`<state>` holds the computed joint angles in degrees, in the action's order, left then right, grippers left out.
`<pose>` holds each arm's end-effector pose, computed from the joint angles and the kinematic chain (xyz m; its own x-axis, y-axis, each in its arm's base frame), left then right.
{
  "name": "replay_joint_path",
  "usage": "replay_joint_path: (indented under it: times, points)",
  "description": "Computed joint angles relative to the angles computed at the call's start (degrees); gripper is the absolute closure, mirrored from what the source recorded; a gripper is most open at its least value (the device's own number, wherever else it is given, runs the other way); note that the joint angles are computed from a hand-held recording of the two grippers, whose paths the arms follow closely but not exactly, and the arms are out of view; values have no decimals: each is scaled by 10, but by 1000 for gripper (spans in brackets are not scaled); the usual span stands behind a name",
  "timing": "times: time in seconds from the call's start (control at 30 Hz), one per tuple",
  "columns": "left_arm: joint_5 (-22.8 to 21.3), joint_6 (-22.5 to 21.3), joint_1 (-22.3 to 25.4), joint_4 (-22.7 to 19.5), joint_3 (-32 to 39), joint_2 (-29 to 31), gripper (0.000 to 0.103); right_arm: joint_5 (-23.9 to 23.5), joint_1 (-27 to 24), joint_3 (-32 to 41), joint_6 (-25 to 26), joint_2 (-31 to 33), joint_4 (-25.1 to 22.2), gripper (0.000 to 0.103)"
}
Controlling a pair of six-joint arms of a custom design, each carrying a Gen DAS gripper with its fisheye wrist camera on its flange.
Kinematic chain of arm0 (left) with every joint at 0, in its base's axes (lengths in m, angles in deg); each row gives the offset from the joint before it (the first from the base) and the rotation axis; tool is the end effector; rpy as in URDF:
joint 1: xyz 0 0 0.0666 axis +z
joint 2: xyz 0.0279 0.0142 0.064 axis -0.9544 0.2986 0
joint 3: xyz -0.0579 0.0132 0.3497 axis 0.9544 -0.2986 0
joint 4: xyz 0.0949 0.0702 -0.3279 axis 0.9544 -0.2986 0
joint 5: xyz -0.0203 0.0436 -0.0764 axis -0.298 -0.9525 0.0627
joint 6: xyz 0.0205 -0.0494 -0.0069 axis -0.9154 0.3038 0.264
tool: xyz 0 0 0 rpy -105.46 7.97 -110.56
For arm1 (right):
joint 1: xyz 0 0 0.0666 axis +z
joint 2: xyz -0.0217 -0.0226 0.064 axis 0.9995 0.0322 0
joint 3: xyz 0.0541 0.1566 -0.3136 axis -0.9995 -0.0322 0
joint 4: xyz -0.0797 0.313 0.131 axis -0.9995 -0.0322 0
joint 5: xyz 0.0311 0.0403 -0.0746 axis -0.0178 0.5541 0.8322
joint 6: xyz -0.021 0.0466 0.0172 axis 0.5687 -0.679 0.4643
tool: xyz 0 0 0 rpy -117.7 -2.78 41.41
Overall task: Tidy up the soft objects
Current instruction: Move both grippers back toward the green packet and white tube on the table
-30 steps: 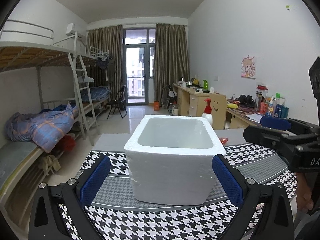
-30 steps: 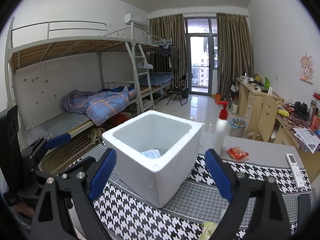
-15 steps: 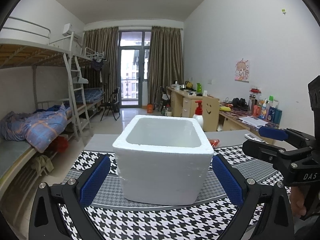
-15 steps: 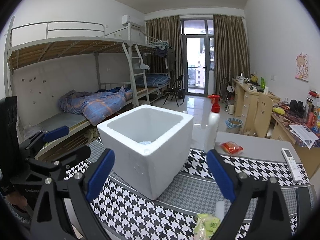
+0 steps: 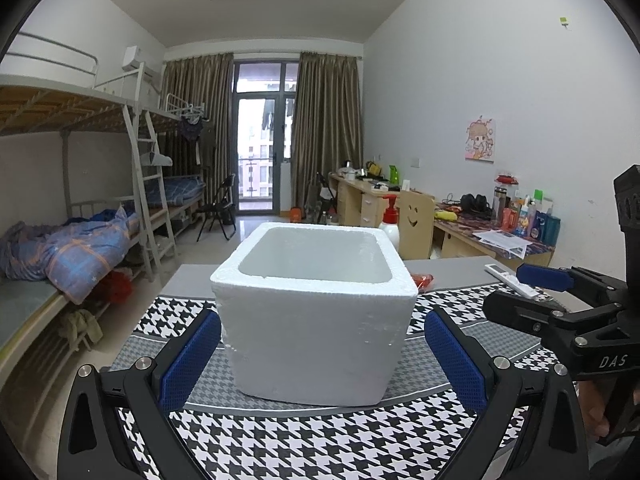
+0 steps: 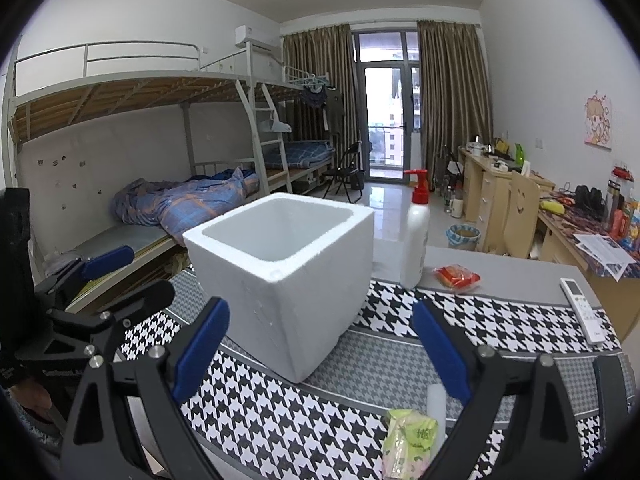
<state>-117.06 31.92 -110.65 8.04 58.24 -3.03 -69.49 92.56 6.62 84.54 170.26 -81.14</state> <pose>0.3481 -0.2422 0.3641 -0.2947 -0.0891 -0.9514 -0.1379 0.9892 -0.0499 0.5456 0.0627 0.3758 -0.3182 -0.2698 -0.9088 -0.6976 0.7158 0.0317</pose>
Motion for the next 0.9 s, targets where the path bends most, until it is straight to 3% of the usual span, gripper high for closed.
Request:
replay_joint_path:
  times: [0.47, 0.9]
  points:
    - [14, 3, -11, 31, 0, 23, 1, 9, -17, -24, -1, -4, 4, 8]
    - [51, -2, -18, 17, 33, 59, 1, 22, -47, -38, -25, -9, 19, 8]
